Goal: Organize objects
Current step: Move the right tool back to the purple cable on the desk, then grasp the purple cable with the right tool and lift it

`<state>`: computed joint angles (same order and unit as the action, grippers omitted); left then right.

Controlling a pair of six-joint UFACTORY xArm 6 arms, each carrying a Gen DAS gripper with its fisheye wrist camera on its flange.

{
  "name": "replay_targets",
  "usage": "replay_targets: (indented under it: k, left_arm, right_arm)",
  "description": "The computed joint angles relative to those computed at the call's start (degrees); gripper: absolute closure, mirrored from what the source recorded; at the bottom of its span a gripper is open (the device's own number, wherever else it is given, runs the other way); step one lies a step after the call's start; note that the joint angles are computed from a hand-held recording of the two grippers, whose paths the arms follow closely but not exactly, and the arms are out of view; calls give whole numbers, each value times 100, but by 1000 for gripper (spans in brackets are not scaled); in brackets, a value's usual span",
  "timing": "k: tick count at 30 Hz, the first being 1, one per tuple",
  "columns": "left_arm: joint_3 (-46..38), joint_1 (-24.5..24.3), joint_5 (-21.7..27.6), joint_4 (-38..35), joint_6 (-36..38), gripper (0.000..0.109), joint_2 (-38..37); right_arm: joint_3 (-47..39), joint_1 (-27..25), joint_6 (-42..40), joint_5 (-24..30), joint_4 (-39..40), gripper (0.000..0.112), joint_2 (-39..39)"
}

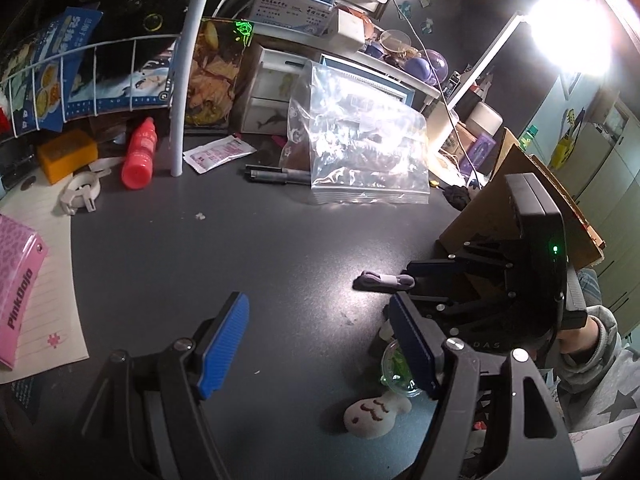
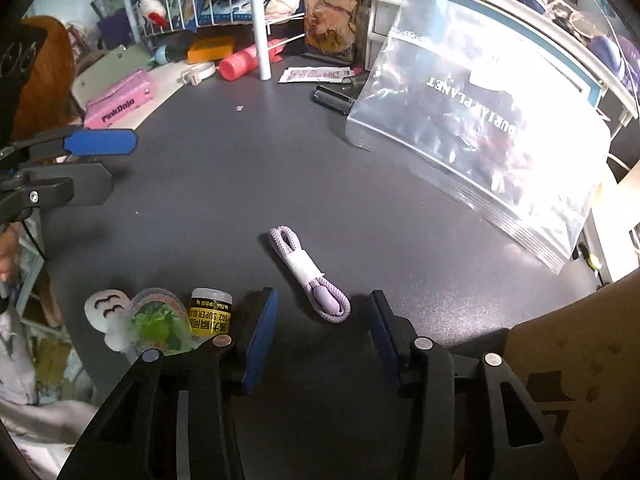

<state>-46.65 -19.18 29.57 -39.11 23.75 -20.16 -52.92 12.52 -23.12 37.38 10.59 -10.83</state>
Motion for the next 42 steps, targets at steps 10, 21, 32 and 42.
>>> replay_targets:
  k: [10,21,32,42]
  left_arm:
    - [-101,-47,60,10,-2,39,117]
    - [-227,-125,254,-758,650,39,130]
    - [-229,-229,333,-1198,1012,75,-189]
    - [-373,-512,72,-688,524,87,-339]
  right_arm:
    - [185,149,-35,-277,-264,101,-112]
    - [163,396,-834,-201,378,101,-586]
    - [111,663,-1059,-99,238,101,-1069]
    - [218,592,-1092,-118,32,101,-1507]
